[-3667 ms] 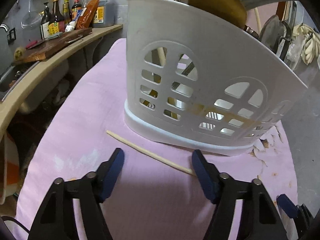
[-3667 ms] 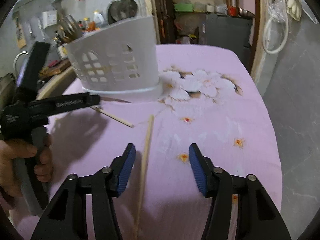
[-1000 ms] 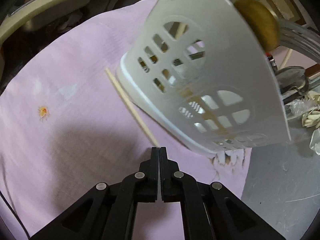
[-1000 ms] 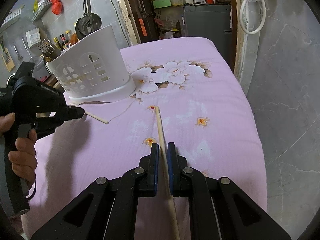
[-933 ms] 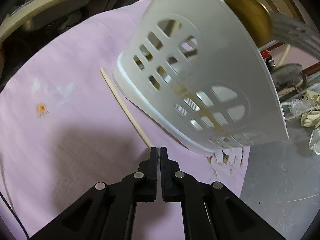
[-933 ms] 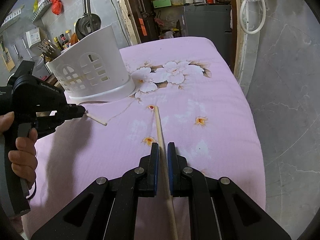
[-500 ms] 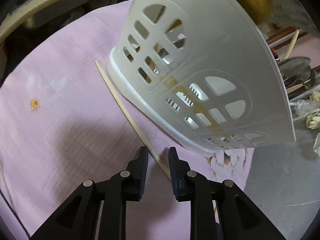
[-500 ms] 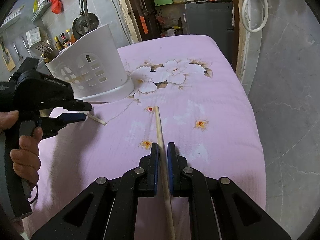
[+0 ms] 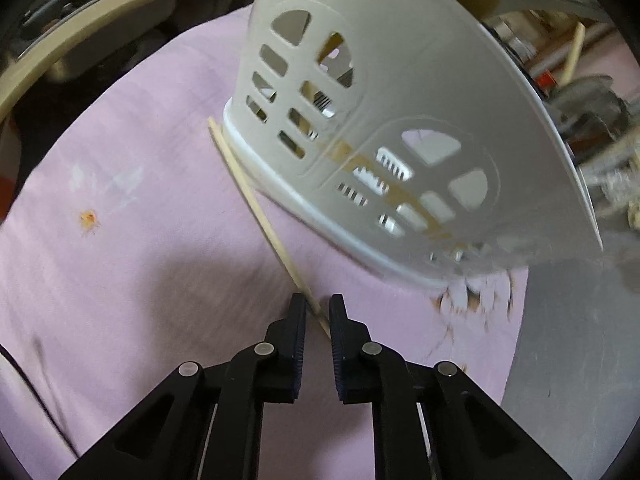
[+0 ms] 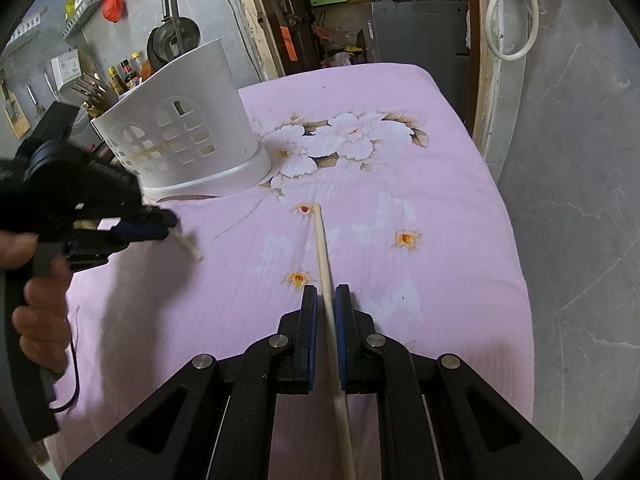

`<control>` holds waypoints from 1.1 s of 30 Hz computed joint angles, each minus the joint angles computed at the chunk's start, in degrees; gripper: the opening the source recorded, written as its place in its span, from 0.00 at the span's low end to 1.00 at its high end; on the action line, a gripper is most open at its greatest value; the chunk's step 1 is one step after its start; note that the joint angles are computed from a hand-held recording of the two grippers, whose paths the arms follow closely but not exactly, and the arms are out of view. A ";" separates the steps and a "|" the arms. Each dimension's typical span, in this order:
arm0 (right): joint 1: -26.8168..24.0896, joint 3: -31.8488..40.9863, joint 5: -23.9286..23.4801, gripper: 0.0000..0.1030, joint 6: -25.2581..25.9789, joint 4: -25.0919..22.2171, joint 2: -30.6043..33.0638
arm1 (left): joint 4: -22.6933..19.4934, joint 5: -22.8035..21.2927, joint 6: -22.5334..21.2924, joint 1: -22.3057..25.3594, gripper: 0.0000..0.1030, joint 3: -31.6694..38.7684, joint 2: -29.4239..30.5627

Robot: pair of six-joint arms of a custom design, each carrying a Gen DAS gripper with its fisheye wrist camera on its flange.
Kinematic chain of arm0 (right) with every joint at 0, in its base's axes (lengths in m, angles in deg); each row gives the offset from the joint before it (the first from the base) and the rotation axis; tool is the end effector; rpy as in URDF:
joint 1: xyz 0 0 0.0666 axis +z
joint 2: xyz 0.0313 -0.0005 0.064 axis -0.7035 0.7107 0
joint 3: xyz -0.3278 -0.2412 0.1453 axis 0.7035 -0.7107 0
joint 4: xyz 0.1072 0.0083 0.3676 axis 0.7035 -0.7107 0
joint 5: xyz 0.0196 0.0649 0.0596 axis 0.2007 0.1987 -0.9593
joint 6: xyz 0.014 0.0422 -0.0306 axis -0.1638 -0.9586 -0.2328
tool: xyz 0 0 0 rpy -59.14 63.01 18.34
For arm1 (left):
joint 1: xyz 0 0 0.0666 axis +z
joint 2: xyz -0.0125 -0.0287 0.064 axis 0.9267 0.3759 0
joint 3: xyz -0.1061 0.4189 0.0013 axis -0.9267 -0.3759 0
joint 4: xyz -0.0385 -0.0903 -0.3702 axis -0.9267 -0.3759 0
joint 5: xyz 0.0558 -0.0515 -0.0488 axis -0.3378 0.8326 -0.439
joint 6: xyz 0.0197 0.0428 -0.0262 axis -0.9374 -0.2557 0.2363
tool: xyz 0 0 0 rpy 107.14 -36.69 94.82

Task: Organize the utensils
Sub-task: 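Grasp the second wooden chopstick with the left tool while the right tool holds its chopstick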

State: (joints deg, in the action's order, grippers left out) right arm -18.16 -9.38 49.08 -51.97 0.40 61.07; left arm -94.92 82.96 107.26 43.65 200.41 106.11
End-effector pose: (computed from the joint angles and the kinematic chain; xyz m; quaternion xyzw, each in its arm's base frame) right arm 0.3551 0.1669 0.5115 0.1320 0.9339 0.0626 0.3262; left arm 0.5015 -0.2323 0.5395 -0.1383 0.9632 -0.1790 0.1449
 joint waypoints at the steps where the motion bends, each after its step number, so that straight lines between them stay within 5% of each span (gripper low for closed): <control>1: 0.07 -0.08 -0.15 0.08 -0.19 0.05 -0.11 | -0.48 1.63 -1.63 0.68 0.10 -0.79 -0.60; 12: 0.70 -0.57 -5.09 0.04 -5.29 -0.42 -1.25 | -13.65 12.19 -25.45 5.41 0.08 -2.88 -4.00; 16: 2.67 -0.17 -6.99 0.04 -6.81 -2.15 -0.73 | -15.10 13.47 -29.18 4.93 0.08 -6.05 -6.88; 19: 2.72 0.00 -7.62 0.05 -6.11 -1.94 -0.35 | -12.84 13.97 -29.40 6.00 0.08 -7.61 -8.42; 24: 1.45 0.87 -7.27 0.12 -3.11 -0.62 0.81 | -2.09 11.13 -28.31 6.65 0.09 -11.98 -11.69; 27: 1.25 0.81 -6.18 0.24 -0.82 2.24 1.42 | 2.58 10.10 -27.46 7.28 0.15 -13.77 -12.23; 33: 2.00 1.57 -3.01 0.24 1.69 4.01 3.17 | 8.58 8.34 -25.67 7.04 0.29 -14.47 -10.35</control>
